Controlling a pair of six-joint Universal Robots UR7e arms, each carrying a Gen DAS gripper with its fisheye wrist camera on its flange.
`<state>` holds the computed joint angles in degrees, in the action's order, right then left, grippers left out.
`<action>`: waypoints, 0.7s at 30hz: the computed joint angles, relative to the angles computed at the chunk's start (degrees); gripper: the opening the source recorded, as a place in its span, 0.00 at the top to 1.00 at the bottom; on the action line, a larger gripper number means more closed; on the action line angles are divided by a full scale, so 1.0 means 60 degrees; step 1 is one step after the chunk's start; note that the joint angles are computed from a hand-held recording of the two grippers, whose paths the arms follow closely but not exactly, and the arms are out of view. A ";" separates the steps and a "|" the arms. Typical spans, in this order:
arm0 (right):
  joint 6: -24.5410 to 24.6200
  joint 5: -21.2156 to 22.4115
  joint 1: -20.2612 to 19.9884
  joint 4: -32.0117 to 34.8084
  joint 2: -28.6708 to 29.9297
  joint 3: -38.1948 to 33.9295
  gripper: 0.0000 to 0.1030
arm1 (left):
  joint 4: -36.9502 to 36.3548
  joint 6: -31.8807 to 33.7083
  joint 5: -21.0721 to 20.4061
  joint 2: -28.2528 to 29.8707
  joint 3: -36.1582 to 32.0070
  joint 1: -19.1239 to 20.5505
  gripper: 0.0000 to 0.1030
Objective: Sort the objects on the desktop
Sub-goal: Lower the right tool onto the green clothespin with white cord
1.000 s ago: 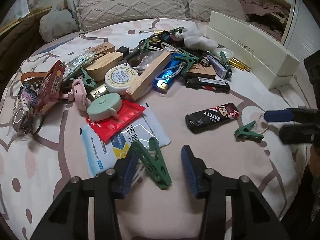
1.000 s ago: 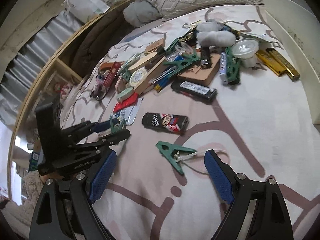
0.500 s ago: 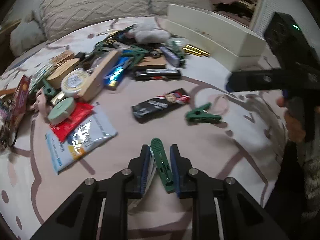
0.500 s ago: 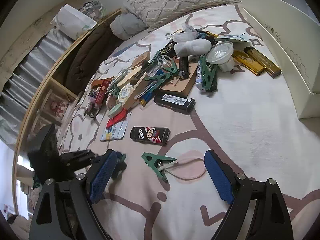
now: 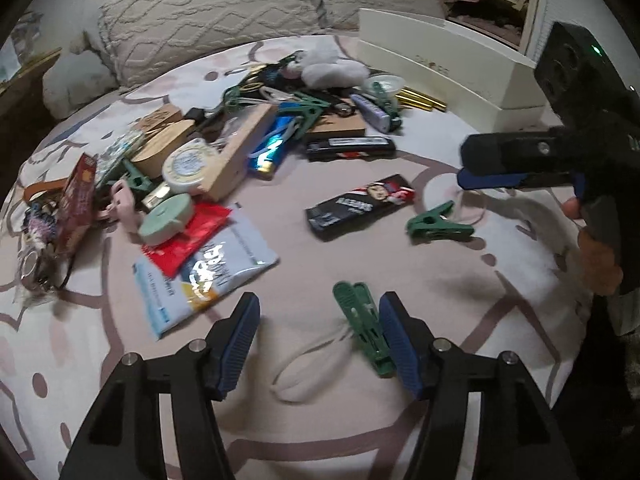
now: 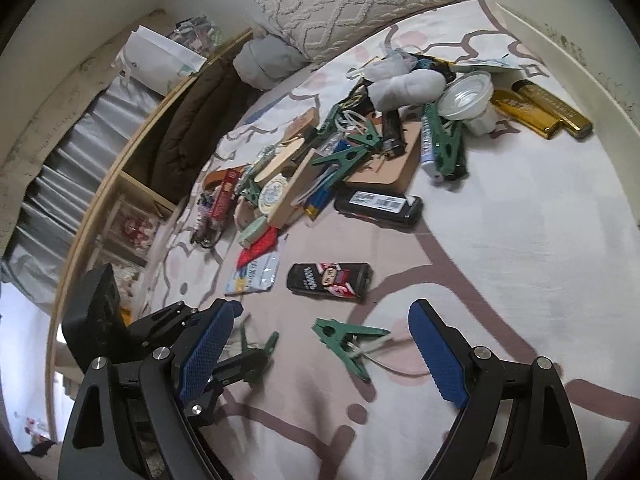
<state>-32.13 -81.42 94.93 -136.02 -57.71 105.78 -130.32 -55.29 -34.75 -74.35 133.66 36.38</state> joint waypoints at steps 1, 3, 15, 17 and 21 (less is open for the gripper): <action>0.0023 0.0089 -0.0022 0.0028 0.0009 0.0009 0.14 | 0.0207 -0.0169 0.0067 -0.0052 -0.0008 -0.0017 0.40; 0.0116 0.0123 -0.0036 0.0140 0.0057 -0.0018 0.14 | 0.0712 -0.0568 0.0207 -0.0190 -0.0037 -0.0030 0.40; 0.0185 -0.0522 0.0177 0.1777 0.0132 -0.0375 0.13 | 0.2314 -0.2046 0.0557 -0.0777 -0.0076 -0.0027 0.40; -0.0006 -0.0596 0.0243 0.1998 0.0120 -0.0391 0.13 | 0.2465 -0.2290 0.0680 -0.0901 -0.0042 -0.0075 0.40; -0.0341 -0.0316 0.0264 0.2338 -0.0033 -0.0361 0.13 | 0.1811 -0.2005 0.0829 -0.1062 0.0182 -0.0225 0.40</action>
<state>-34.18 -83.32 96.51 -121.99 -57.91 103.61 -119.46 -67.32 -29.78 -80.72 134.75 35.03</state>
